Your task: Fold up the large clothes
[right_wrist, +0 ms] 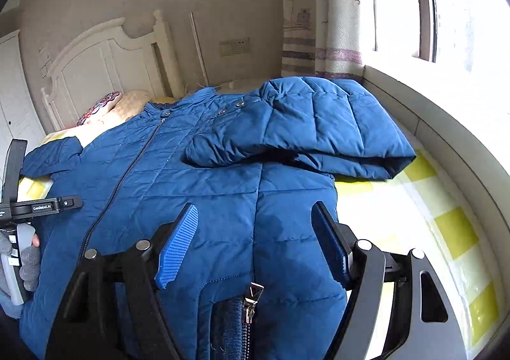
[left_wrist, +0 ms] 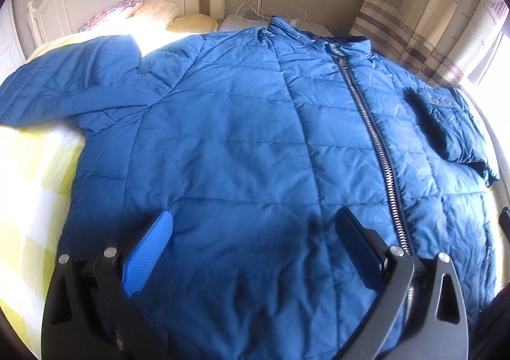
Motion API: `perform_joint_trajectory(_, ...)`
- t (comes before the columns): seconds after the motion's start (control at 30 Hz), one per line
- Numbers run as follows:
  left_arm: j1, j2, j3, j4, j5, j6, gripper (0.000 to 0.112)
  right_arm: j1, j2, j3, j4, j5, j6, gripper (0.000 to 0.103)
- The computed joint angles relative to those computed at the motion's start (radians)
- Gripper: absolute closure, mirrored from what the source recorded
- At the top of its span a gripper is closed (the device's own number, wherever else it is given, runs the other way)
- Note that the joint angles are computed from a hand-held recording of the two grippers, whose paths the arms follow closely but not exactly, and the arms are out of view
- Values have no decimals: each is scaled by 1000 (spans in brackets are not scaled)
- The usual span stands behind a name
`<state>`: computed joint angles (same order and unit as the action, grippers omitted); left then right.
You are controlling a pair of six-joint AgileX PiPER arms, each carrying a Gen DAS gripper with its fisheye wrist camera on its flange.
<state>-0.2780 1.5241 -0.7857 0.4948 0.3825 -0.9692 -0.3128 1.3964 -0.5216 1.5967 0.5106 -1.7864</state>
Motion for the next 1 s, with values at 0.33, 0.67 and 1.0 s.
perform_joint_trajectory(0.33, -173, 432, -647, -499, 79, 413, 26, -26, 97, -49, 14, -9, 114, 33)
perform_joint_trajectory(0.67, -307, 581, -843, -160, 137, 184, 98, -31, 111, -63, 2, -5, 140, 33)
perform_joint_trajectory(1.0, -116, -5, -409, 85, 91, 46, 105, -65, 124, -69, 14, 29, 128, 33)
